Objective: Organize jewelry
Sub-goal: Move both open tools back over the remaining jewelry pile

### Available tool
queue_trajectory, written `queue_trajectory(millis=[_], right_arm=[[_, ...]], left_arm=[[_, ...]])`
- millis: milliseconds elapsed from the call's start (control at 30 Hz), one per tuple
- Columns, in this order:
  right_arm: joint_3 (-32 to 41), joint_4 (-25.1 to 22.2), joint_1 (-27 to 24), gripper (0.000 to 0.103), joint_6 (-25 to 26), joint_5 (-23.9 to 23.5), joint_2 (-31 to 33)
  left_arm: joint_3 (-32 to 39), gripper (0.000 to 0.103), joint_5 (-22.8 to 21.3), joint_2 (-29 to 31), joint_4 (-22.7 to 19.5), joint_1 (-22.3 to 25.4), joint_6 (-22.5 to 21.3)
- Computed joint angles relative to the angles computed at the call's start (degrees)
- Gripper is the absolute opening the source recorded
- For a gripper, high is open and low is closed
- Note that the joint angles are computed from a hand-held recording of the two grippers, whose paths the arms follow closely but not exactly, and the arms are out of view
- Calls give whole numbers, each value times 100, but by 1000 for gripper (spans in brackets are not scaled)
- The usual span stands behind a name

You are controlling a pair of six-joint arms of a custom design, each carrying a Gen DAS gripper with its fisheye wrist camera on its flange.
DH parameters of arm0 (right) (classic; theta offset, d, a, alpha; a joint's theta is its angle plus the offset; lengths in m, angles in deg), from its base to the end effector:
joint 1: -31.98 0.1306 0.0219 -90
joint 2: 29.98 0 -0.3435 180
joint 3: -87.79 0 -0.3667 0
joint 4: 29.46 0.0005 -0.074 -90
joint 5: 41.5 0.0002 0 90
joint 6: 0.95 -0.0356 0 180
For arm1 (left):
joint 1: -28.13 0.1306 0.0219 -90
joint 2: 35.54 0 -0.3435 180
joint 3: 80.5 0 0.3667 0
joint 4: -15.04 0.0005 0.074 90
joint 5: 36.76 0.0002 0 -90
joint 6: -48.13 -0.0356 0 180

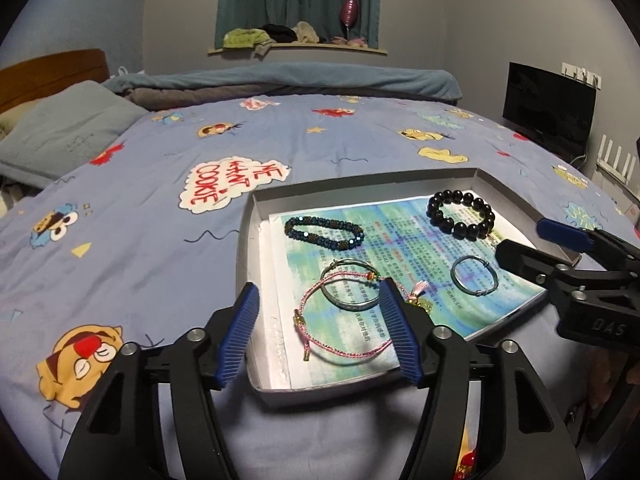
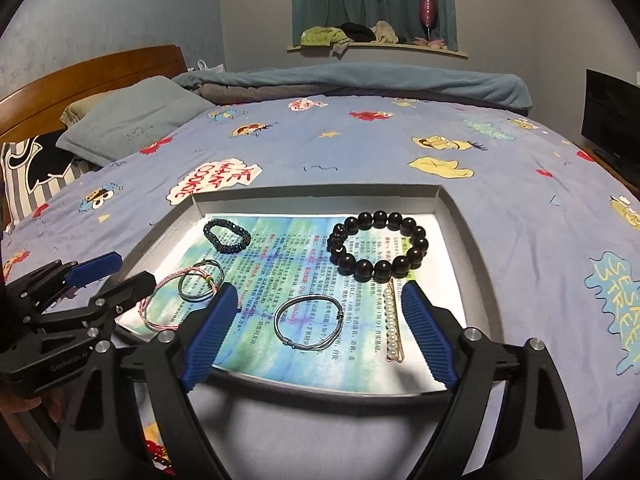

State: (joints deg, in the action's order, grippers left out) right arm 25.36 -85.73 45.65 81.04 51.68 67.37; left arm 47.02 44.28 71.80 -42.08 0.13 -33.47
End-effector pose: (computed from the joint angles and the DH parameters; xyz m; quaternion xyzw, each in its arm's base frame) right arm 0.4849 0.1154 0.5334 -0.0314 0.8904 0.0610 0.4500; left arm 0.4929 -0.2564 0.5192 0.1174 0.8849 -0.0727 0.4449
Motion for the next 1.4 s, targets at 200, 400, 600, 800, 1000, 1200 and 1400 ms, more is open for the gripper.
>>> queue_trajectory(millis=[200,400,600,800,1000,1200,1400], right_arm=[[-41,49,-39,97,-59,-15,-142],[-77,36,-94,97,-107,-2,-252],[-379,57,-198,97,-121,-56,-608],[-749,70,-286,97,18,-122,-1019],[-1177,91,-277,97,202,-193,-1416],[-1586,53,-351,97,423,-456,-1767],[-1993,-23,-376,96,628,-657,-2080]], left_arm=[[-173,81,-272,-163,257,-56,11],[-179,90,-508,-196,234,-78,95],[-461,92,-498,-494,275,-77,115],[-733,92,-321,-784,228,-107,116],[-1054,92,-13,-1041,181,-163,170],[-1438,92,248,-1348,224,-298,-46],[-1800,80,499,-1591,143,-484,-203]])
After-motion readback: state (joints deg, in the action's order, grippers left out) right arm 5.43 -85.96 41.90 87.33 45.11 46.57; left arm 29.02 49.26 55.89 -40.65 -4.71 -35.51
